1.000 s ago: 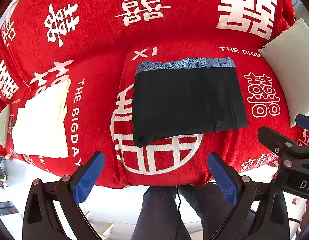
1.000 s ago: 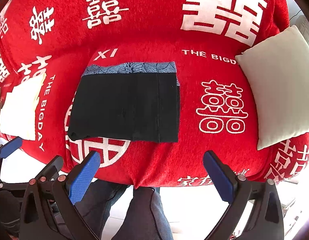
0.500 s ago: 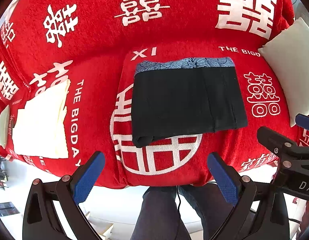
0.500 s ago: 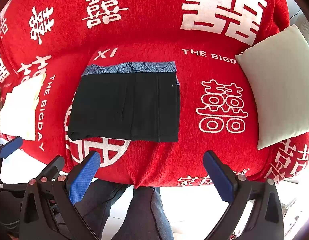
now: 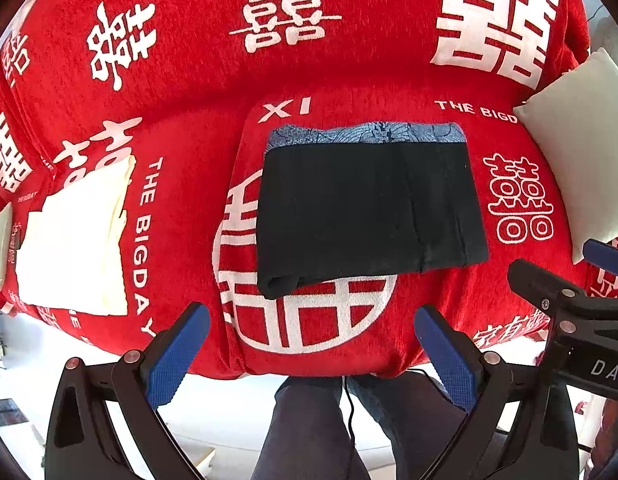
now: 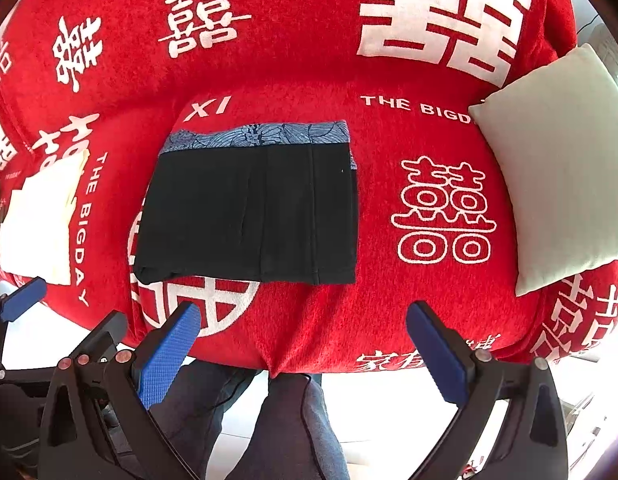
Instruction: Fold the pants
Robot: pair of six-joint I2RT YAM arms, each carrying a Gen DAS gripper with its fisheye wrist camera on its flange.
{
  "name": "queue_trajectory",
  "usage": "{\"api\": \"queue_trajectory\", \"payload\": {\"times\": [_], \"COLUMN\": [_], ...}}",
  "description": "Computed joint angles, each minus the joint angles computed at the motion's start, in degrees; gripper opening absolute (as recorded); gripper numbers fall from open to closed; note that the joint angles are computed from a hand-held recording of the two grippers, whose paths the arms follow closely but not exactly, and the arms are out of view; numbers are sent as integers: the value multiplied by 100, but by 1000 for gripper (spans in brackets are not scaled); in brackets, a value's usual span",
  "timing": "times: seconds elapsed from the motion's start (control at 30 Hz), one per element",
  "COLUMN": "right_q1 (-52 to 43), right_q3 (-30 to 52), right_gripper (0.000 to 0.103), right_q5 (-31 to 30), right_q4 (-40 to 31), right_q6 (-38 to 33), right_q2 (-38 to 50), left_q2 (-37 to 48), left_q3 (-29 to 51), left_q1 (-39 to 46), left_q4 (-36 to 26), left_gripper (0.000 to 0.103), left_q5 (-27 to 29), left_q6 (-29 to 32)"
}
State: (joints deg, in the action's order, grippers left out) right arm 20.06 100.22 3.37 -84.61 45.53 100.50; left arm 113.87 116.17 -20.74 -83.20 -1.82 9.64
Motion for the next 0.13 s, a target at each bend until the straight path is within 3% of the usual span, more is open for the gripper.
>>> {"api": "queue_trajectory", "payload": {"times": [0.13], "right_q1": [-45], "right_q3": [26], "right_gripper": [103], "right_q5": [-12], "right_q4": [-33], "right_q6": [-31], "right_q2": [22], "left_q2": [-8], "left_q3": [-30], "left_q1": [-53], "left_q4": [15], "left_gripper": [103], "left_q5": [-81], "left_q6": [55]}}
